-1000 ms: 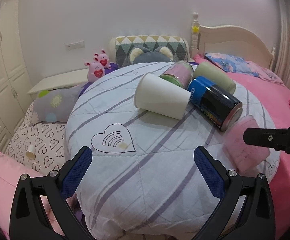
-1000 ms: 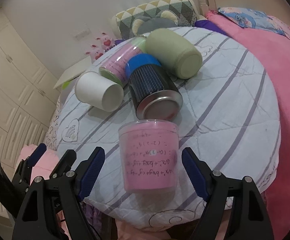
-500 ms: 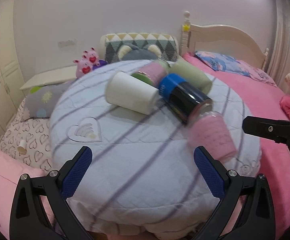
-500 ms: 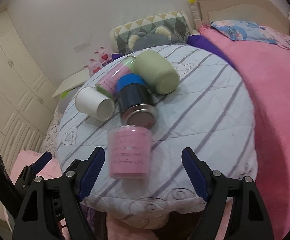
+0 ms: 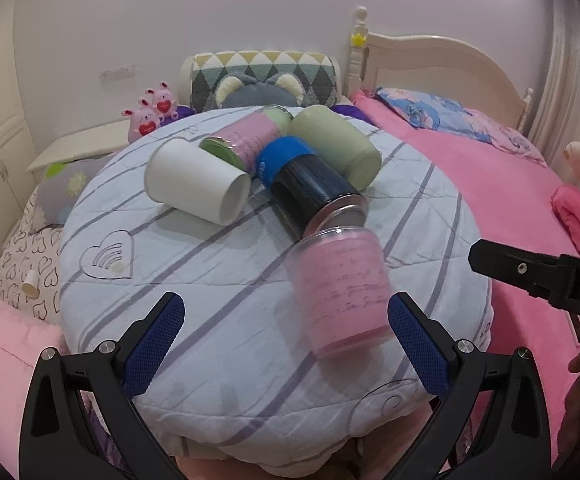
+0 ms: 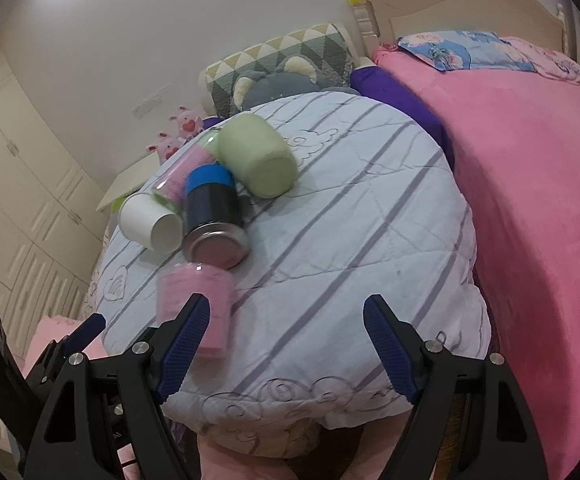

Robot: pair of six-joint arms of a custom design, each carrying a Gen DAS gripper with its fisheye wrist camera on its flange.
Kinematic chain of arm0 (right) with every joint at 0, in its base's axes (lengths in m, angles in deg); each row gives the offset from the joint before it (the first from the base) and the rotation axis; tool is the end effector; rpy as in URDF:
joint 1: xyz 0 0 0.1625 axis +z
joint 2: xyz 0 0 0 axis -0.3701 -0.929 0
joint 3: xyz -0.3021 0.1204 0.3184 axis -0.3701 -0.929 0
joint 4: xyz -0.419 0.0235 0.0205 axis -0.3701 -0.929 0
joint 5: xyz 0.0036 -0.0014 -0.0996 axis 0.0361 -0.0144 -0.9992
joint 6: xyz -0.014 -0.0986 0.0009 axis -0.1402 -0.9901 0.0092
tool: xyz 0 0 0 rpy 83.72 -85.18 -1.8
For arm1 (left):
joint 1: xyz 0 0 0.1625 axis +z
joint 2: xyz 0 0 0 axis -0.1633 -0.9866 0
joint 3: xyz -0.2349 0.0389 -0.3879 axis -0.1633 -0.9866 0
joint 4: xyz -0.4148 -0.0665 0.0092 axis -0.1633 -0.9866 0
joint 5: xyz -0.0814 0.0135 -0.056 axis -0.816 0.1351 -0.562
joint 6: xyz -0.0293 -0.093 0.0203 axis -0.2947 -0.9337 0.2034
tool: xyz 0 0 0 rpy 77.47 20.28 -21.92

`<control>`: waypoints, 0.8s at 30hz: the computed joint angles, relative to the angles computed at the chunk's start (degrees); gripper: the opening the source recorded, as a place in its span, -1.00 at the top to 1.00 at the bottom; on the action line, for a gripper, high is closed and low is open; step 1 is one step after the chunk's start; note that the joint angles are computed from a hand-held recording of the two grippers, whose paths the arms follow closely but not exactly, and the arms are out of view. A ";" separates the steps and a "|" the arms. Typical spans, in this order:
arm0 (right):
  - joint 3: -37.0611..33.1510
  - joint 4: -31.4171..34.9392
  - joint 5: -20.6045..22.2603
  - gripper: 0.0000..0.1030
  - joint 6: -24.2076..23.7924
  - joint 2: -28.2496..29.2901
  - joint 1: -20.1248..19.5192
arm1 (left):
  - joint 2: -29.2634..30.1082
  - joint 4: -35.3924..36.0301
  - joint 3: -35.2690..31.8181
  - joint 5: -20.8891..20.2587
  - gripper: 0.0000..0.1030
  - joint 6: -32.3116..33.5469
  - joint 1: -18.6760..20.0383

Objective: Flip cup upright
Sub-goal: 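Rotate the pink cup upright with the right gripper and lower it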

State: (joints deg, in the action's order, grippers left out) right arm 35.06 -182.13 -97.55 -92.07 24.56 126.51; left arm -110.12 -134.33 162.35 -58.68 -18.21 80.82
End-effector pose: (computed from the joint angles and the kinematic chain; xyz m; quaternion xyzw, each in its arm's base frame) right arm 0.2930 -0.7293 -0.0459 0.1487 -0.9383 0.2654 0.1646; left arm -0.0140 -0.6833 0.2375 0.1005 0.8512 -0.3821 0.3454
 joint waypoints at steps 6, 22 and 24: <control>-1.51 2.95 1.89 -0.56 -0.59 -0.27 -1.67 | 2.15 4.85 -2.81 2.73 -1.00 -3.55 -1.10; -8.07 9.71 5.31 -0.56 -3.72 1.90 -4.60 | 6.30 22.01 -11.64 8.36 -1.00 -18.37 -0.56; -9.14 10.65 5.50 -0.56 -3.46 2.44 -4.89 | 6.41 24.14 -12.39 8.42 -1.00 -19.97 -0.33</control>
